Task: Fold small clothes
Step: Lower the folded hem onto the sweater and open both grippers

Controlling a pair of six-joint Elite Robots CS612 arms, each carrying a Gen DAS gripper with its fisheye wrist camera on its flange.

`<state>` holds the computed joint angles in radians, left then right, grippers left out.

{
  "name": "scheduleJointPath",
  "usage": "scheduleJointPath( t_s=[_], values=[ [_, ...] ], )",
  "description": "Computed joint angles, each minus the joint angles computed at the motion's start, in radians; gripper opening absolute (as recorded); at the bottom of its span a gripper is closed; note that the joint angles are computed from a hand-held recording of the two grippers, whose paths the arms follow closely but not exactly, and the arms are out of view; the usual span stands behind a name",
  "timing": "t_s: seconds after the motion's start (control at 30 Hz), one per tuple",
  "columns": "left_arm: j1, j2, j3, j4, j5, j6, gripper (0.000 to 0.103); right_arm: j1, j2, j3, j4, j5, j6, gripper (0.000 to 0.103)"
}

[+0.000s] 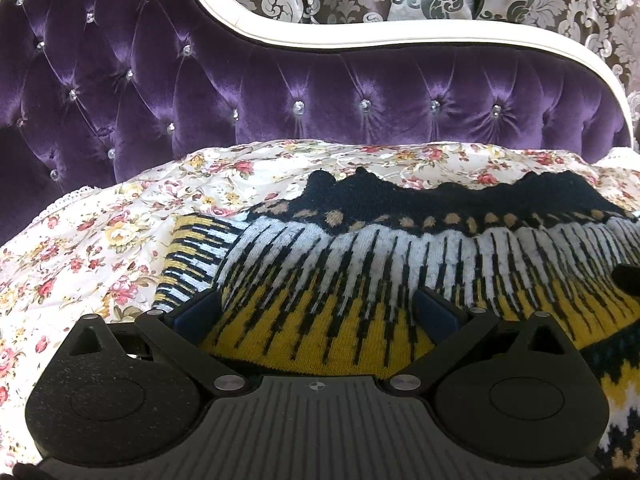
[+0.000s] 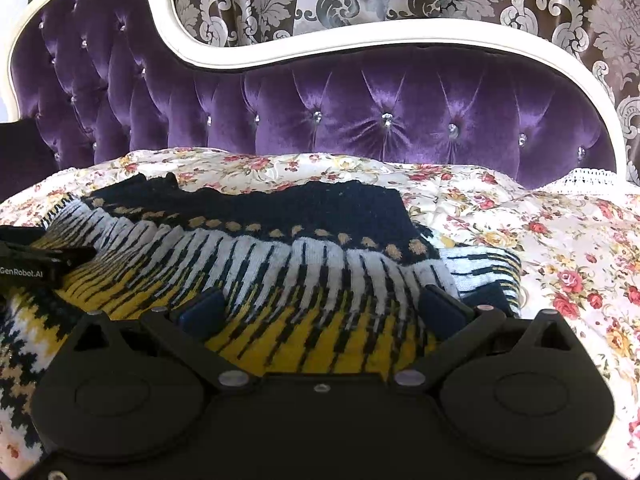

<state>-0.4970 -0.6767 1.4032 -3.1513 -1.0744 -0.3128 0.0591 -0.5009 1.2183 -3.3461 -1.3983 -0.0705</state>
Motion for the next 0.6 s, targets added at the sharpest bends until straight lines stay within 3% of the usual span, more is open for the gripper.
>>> scheduleJointPath(
  t_s=[0.2, 0.33, 0.4, 0.53, 0.6],
  values=[
    [-0.001, 0.002, -0.001, -0.002, 0.004, 0.004, 0.103, -0.007, -0.001, 0.004, -0.007, 0.032, 0.021, 0.103],
    [-0.001, 0.002, -0.001, -0.001, 0.008, 0.006, 0.103, -0.037, -0.013, 0.018, -0.009, 0.151, 0.104, 0.103],
    [-0.001, 0.002, 0.0, -0.004, 0.009, 0.007, 0.103, -0.059, -0.026, 0.041, -0.037, 0.224, 0.2, 0.103],
    [-0.002, 0.002, 0.001, -0.005, 0.011, 0.008, 0.103, -0.112, -0.038, 0.096, -0.202, 0.31, 0.492, 0.103],
    [-0.002, 0.002, 0.001, -0.004, 0.01, 0.007, 0.103, -0.136, -0.044, 0.11, -0.2, 0.345, 0.592, 0.103]
  ],
)
